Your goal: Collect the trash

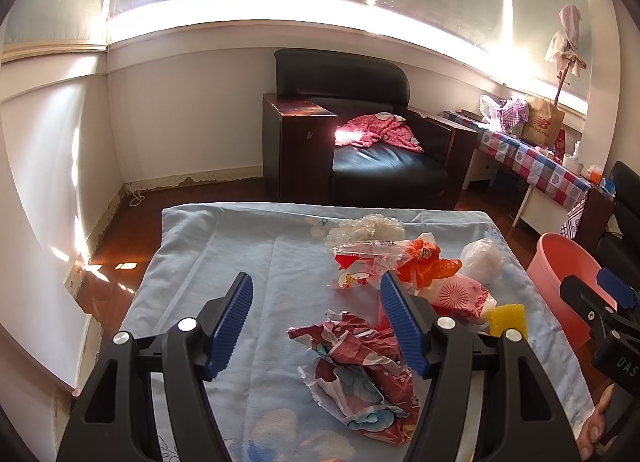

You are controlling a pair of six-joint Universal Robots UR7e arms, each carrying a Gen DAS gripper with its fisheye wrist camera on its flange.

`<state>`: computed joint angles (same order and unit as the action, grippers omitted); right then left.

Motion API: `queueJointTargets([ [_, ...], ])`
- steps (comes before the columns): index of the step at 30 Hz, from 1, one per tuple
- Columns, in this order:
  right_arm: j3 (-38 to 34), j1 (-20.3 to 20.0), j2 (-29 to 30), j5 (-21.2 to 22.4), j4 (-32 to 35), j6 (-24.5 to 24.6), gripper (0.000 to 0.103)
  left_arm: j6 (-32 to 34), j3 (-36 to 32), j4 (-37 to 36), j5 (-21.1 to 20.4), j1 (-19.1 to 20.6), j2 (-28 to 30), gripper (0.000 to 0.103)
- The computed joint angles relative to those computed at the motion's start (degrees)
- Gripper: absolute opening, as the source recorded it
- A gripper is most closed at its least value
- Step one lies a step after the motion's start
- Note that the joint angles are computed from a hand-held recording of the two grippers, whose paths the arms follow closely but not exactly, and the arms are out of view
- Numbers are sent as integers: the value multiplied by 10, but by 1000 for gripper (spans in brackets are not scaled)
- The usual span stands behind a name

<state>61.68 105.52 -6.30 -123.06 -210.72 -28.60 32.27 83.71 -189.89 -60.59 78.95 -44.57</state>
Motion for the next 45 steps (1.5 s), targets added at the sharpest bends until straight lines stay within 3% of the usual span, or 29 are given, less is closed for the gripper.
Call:
queueJointTargets([
  [38, 13, -4, -9, 2, -4, 10, 100, 0, 9, 4, -4, -1, -3, 66],
  [45, 33, -10, -25, 8, 17, 29, 100, -4, 18, 50, -21, 6, -18, 65],
])
